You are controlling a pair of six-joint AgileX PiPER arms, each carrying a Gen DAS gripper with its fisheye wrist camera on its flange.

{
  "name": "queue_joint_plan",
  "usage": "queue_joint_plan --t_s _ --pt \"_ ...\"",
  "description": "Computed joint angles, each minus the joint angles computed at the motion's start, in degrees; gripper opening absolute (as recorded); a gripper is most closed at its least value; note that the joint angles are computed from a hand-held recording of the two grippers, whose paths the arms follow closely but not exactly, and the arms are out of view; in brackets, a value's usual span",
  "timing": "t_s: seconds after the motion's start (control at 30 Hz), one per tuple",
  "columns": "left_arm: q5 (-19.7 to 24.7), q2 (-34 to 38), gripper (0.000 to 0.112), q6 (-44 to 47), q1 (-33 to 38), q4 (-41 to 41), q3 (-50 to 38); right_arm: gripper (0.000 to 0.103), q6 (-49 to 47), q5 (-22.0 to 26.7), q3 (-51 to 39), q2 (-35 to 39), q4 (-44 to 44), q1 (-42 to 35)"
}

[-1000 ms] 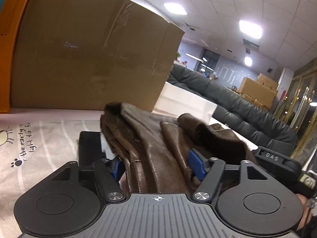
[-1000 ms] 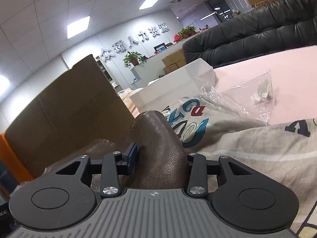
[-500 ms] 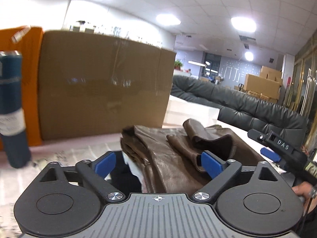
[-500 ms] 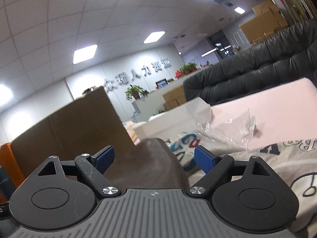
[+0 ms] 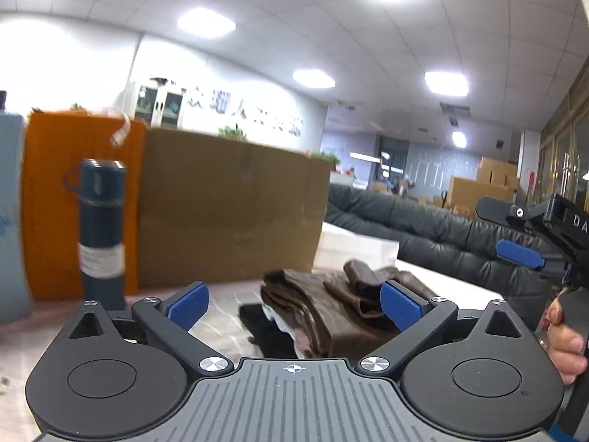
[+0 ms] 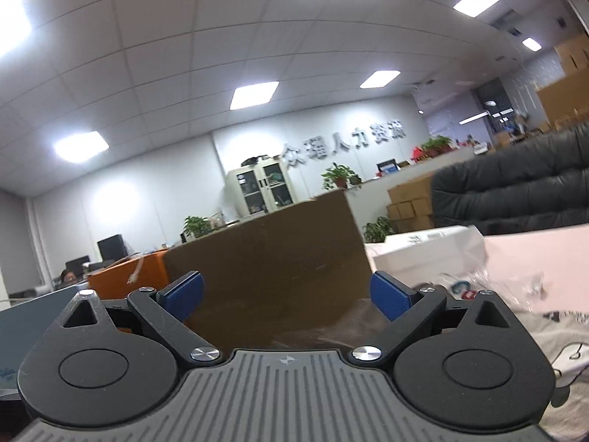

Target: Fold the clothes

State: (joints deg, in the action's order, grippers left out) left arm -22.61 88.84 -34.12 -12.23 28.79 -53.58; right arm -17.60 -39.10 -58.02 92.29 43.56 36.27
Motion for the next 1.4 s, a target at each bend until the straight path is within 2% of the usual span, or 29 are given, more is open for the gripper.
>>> queue_joint_plan --t_s 0.1,0.23,0.37,0.47,0.6,0.67,0.77,1.03,1.23,1.4 --pt "-1.98 -4.79 0.103 -4.24 3.68 5.66 4.03 0.099 -15.11 -1.18 -3.68 -1.22 12.05 6.70" --pt "-5.53 -8.63 0.103 -12.55 9.65 15.31 7.15 0.100 -35.53 -6.87 -11.00 0.41 26.65 16.22" --pt "-10.42 -9.57 0.103 -11.36 13.97 16.05 9.36 0.100 -44.83 -10.09 -17.89 3.86 35.07 22.41" --pt "-15.64 -7.94 0.103 -8.64 16.14 13.92 10.60 0.100 -43.46 -11.07 -20.37 6.51 38.61 24.60" --pt "-24.01 -3.12 0.103 0.16 17.14 4.81 12.51 0.103 -36.32 -13.13 -20.29 9.96 38.99 25.57" --pt "-26.74 0.01 0.103 -0.12 18.07 3.97 12.13 0.103 -33.51 -15.04 -20.25 12.45 39.38 25.29" --pt "-30.50 4.46 0.103 -1.28 19.86 4.55 11.40 0.103 -33.73 -15.22 -23.69 18.17 41.71 22.89" --pt "-33.31 10.77 0.103 1.23 19.77 2.14 9.50 0.103 -35.47 -19.54 -35.23 33.20 45.02 19.07" --pt "-35.09 11.63 0.103 14.00 16.36 -6.26 12.35 0.103 -41.16 -24.78 -44.54 40.87 47.17 19.99" --pt "-36.83 11.60 0.103 22.22 14.15 -12.46 14.92 0.103 -39.18 -29.66 -44.24 41.89 45.25 21.26"
